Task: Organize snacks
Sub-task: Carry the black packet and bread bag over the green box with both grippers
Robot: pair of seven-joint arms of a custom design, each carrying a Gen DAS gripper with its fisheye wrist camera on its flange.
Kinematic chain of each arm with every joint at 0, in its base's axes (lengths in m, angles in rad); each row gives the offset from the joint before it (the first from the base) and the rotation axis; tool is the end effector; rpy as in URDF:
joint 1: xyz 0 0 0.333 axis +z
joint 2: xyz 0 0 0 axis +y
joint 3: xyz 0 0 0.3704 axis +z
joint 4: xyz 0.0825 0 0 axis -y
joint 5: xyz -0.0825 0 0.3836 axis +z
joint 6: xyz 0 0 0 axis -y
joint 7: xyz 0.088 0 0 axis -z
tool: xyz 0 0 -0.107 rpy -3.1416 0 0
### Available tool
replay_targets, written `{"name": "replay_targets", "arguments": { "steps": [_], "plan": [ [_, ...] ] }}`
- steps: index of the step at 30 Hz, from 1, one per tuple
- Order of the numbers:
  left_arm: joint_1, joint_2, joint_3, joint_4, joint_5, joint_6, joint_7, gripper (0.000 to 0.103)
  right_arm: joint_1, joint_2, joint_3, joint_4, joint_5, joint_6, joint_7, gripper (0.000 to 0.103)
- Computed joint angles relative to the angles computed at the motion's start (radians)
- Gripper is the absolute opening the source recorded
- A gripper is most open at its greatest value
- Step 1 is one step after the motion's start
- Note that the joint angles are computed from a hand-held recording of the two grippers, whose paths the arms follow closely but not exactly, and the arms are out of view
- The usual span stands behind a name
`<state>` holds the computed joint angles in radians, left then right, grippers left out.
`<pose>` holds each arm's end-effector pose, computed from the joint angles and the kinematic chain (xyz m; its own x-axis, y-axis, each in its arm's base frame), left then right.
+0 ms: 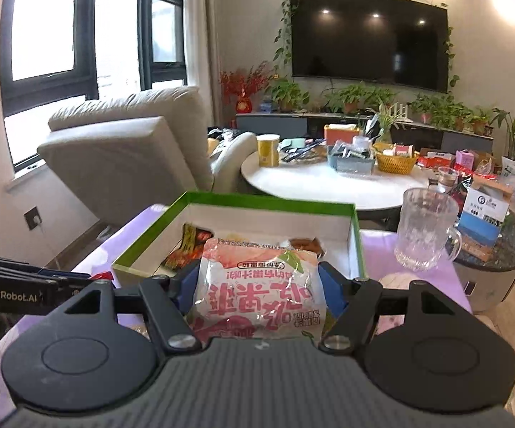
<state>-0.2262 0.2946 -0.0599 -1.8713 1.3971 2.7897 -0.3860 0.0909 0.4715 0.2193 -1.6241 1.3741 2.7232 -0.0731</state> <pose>0.6246 -0.2268 0.4511 0.3141 -0.9112 0.2665 -0.5006 -0.3975 -0.7690 0.7166 0.1617 0.4470 0.7044 -0.7065 -0.0693 -0.3818 -0.2947 -0.8760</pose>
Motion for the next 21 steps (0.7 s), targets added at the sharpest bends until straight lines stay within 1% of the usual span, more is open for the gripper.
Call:
{"name": "replay_targets", "arguments": {
  "steps": [4,9,16,21],
  "plan": [
    [0.008,0.028,0.013,0.061,0.0,0.003,0.027,0.033,0.012,0.035,-0.002,0.059,-0.032,0.021,0.052,0.06],
    [0.016,0.071,0.032,0.136,-0.039,0.001,0.088,0.033,0.012,0.094,0.019,0.143,-0.08,0.046,0.104,0.06],
    [0.012,0.158,0.066,0.229,-0.153,0.014,0.201,0.033,0.027,0.18,0.033,0.239,-0.236,0.07,0.262,0.06],
    [0.003,0.211,0.086,0.268,-0.263,0.026,0.298,0.033,0.029,0.229,0.043,0.282,-0.354,0.067,0.374,0.06]
  ]
}}
